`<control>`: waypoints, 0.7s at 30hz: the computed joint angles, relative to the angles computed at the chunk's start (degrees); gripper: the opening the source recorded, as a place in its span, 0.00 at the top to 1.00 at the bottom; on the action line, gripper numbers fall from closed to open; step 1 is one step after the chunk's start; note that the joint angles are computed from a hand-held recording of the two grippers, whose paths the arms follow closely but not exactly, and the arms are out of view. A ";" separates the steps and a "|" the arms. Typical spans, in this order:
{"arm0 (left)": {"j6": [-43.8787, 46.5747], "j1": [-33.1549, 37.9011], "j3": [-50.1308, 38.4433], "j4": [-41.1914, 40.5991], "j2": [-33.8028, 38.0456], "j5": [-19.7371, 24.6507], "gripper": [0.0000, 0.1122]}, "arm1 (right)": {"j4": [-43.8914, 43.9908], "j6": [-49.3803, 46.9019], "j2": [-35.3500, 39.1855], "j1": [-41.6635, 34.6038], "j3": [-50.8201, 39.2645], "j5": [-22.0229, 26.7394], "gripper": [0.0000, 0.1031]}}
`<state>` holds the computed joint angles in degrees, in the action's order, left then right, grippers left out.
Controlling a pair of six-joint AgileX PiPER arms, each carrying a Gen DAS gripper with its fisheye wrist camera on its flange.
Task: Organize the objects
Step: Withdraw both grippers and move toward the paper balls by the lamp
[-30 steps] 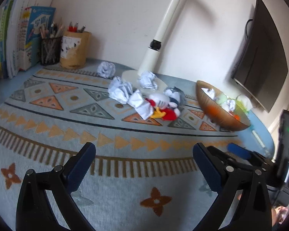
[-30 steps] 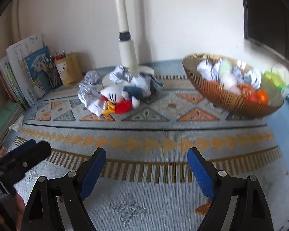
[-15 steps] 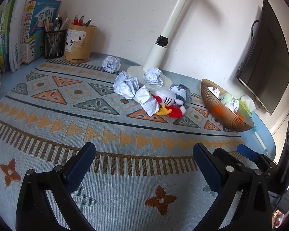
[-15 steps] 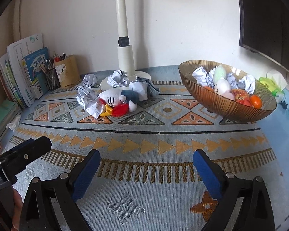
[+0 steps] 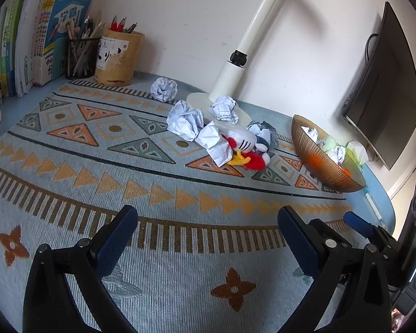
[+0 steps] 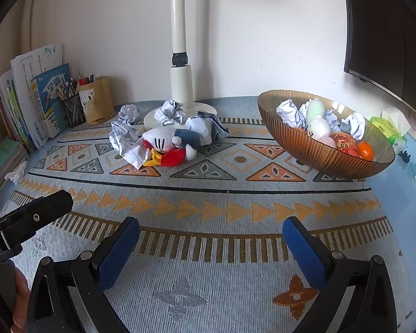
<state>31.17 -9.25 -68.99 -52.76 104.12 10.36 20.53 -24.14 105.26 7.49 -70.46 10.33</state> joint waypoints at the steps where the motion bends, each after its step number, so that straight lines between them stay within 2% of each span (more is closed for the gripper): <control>1: 0.30 0.13 -0.04 -0.38 0.02 0.18 0.10 | -1.21 1.26 -0.05 0.16 0.09 -0.15 0.00; 15: 7.01 1.62 0.15 -8.87 0.22 1.81 0.10 | -4.52 3.78 0.57 0.41 -0.67 0.62 0.00; 21: 6.14 1.47 0.13 -7.84 0.29 1.48 0.10 | -4.34 3.54 0.68 0.43 -0.74 0.70 0.00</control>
<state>37.31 -7.78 -68.87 -60.60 104.40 11.85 16.19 -20.60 105.94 7.92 -71.20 11.04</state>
